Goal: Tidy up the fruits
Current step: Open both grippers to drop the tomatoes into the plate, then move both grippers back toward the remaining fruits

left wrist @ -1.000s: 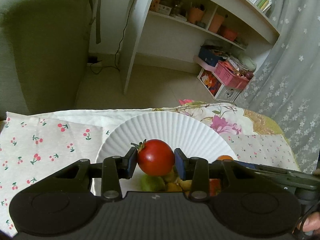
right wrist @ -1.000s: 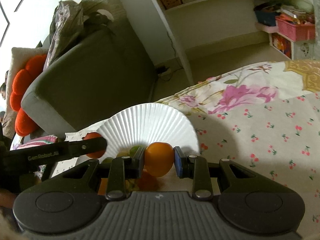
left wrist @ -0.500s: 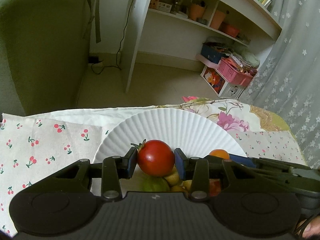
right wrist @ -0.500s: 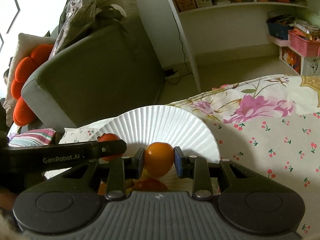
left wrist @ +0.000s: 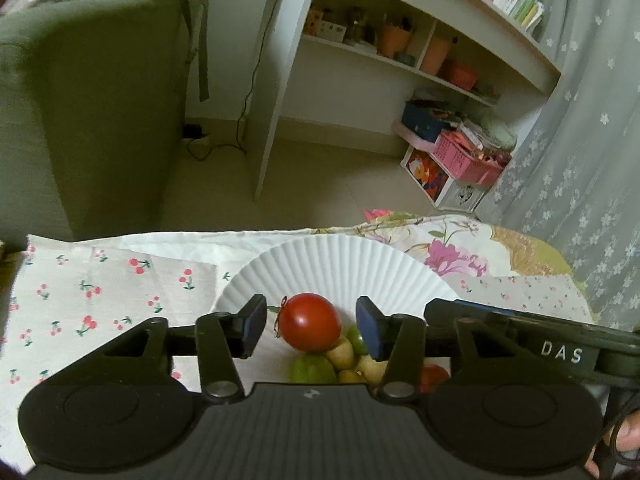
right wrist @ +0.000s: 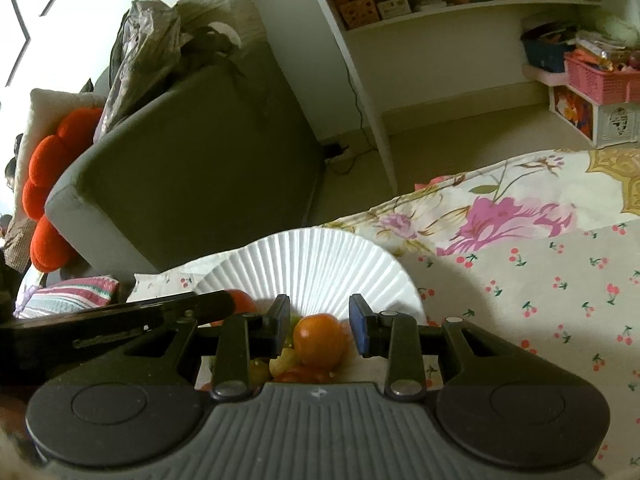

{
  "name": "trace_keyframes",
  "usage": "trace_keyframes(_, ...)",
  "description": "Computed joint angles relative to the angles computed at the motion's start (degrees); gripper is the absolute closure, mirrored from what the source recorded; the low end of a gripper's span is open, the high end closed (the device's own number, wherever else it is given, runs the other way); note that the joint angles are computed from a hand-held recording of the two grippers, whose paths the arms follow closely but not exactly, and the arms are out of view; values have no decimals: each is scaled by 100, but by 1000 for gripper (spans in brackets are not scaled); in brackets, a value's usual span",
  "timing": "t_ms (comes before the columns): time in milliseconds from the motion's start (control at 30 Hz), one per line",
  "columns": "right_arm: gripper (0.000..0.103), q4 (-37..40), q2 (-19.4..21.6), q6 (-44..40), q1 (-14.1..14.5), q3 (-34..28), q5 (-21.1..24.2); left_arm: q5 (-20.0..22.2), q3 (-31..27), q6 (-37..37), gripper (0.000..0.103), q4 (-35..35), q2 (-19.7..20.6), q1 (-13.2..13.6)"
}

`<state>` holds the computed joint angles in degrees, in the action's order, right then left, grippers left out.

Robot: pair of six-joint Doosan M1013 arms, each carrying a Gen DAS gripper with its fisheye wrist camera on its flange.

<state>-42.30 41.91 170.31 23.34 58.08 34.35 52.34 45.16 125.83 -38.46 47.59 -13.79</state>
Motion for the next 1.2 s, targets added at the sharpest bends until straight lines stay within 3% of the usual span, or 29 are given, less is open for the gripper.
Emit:
trace_keyframes(233, 61, -89, -59, -251, 86, -15, 59, -517, 568, 48, 46, 240, -379, 15)
trace_keyframes(300, 57, -14, -77, -480, 116, -26, 95, -744, 798, 17, 34, 454, -524, -6)
trace_keyframes(400, 51, 207, -148, -762, 148, 16, 45, -956, 1080, 140, 32, 551, -709, 0)
trace_keyframes(533, 31, 335, -267, -850, 199, 146, -82, -1214, 1447, 337, 28, 533, -959, 24)
trace_keyframes(600, 27, 475, -279, -940, 235, 122, 42, -1321, 1610, 423, 23, 527, -1071, 39)
trace_keyframes(867, 10, 864, -317, -1142, 368, 61, 234, -1445, 2072, 631, 20, 412, -1411, 159)
trace_keyframes(1067, 6, 880, -397, -575, 487, 128, 295, -1447, 2447, 967, 18, 203, -1657, 293)
trace_keyframes(1200, 6, 1460, -361, -1073, 523, 38, 188, -1459, 2708, 1052, 18, 169, -1794, 362)
